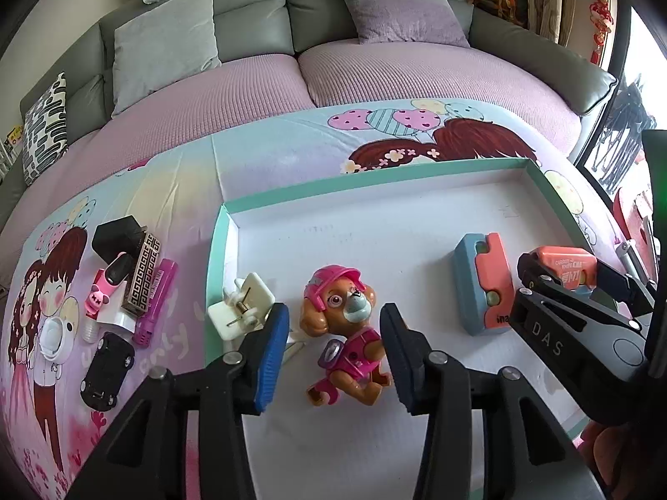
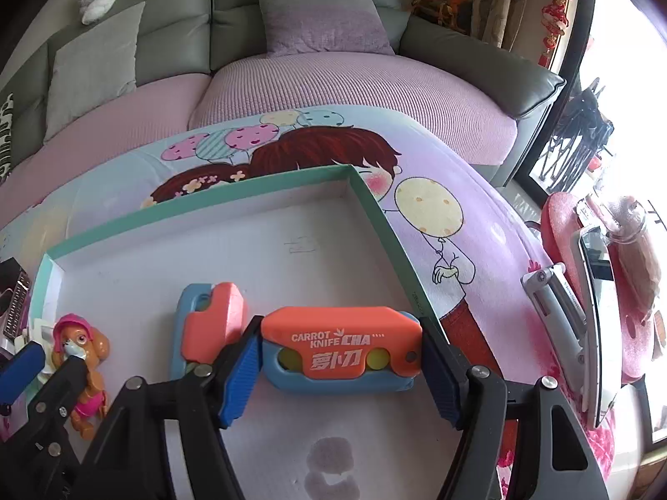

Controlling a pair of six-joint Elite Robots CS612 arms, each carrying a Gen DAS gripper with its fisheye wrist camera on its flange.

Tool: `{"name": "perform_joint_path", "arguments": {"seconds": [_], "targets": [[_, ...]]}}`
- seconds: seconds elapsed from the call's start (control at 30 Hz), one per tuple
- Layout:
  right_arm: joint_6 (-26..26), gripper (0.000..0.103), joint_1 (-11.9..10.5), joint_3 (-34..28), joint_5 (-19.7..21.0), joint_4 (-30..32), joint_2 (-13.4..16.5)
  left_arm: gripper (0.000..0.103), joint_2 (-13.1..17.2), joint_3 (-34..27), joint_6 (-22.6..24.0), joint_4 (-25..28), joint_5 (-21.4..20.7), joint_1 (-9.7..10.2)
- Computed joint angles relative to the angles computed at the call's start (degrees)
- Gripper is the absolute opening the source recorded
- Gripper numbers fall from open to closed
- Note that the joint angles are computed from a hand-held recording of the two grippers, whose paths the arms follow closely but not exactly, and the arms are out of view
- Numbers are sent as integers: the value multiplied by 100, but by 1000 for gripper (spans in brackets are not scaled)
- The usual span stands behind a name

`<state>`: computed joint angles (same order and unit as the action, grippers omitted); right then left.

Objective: Organize rigid objects
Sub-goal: 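Open right gripper to drop the orange knife in the tray while left gripper releases the dog figurine, then withdraw both tools from the tray back toward the items on the bed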

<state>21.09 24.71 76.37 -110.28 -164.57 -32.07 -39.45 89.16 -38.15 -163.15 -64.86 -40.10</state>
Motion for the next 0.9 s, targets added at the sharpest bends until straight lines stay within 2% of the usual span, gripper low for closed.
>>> {"name": "perform_joint_path", "arguments": {"seconds": [0.1, 0.23, 0.5, 0.7, 0.83, 0.87, 0.9], "targets": [[-26, 75, 3, -15, -12, 30, 4, 48, -12, 20, 12, -41, 7, 0], [-75, 79, 20, -5, -110, -89, 0, 57, -40, 62, 6, -133, 17, -1], [-155, 83, 35, 60, -114, -471, -24, 57, -152, 210, -120, -395, 83, 13], [-146, 83, 38, 79, -49, -635, -30, 57, -242, 336, -241, -565, 338, 1], [-148, 83, 24, 88, 117, -684, -29, 58, -303, 426, -508, -596, 570, 13], [-148, 83, 24, 85, 141, -692, -26, 59, -314, 451, -573, -624, 620, 17], [-155, 84, 27, 82, 145, -702, -23, 65, -324, 469, -631, -621, 665, 19]]}}
